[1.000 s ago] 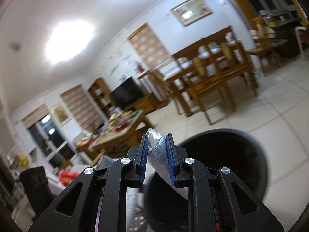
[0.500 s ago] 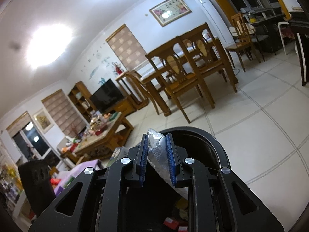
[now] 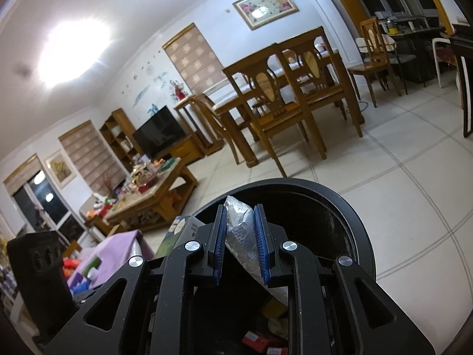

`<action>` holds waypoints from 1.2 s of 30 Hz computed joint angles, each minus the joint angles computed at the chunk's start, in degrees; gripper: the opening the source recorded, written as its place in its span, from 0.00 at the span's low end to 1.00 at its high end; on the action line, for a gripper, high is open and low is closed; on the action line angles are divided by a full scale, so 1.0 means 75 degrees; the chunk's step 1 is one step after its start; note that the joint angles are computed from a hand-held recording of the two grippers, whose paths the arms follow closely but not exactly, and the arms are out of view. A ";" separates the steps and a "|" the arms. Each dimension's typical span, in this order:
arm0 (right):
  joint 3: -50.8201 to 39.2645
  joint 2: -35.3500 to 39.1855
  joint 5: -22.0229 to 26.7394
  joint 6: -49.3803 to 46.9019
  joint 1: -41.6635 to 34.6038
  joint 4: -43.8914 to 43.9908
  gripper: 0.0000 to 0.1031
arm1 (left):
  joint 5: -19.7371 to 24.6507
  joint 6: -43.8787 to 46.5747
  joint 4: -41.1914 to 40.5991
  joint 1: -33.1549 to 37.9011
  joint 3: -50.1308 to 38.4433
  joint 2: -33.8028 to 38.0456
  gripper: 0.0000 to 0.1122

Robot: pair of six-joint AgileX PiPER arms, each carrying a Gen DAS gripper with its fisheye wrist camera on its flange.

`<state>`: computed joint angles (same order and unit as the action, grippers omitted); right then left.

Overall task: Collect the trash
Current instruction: 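Carry the milk carton and white bag over the bin and open both tools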

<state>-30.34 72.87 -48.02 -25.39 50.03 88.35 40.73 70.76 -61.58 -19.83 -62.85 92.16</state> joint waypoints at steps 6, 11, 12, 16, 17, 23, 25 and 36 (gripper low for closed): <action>-0.0066 0.0136 0.0027 -0.0021 0.0035 -0.0002 0.19 | -0.0005 -0.0005 -0.0011 -0.0020 0.0031 -0.0032 0.42; -0.0164 0.0273 0.0065 -0.0059 0.0024 0.0023 0.19 | -0.0082 -0.0093 0.0037 -0.0113 -0.0014 -0.0004 0.42; -0.0142 0.0216 0.0052 -0.0100 0.0039 0.0058 0.19 | -0.0079 -0.0113 0.0062 -0.0117 -0.0014 -0.0021 0.42; -0.0141 0.0217 0.0060 -0.0097 0.0030 0.0048 0.19 | -0.0183 -0.0100 0.0094 -0.0177 0.0052 -0.0043 0.43; -0.0140 0.0223 0.0126 -0.0073 -0.0006 -0.0003 0.21 | -0.0265 -0.0166 0.0169 -0.0217 0.0058 -0.0067 0.44; -0.0113 0.0480 0.0328 0.0336 -0.0092 -0.0358 0.39 | -0.0619 -0.0360 0.0441 -0.0452 0.0088 -0.0119 0.48; -0.0039 0.0498 0.0193 0.0580 0.0017 -0.0428 0.63 | -0.0801 -0.0310 0.0411 -0.0489 0.0171 -0.0200 0.63; 0.0386 0.0198 0.0300 0.1397 0.0080 -0.1009 0.95 | -0.1393 0.0449 -0.0052 -0.0611 0.0516 -0.0341 0.87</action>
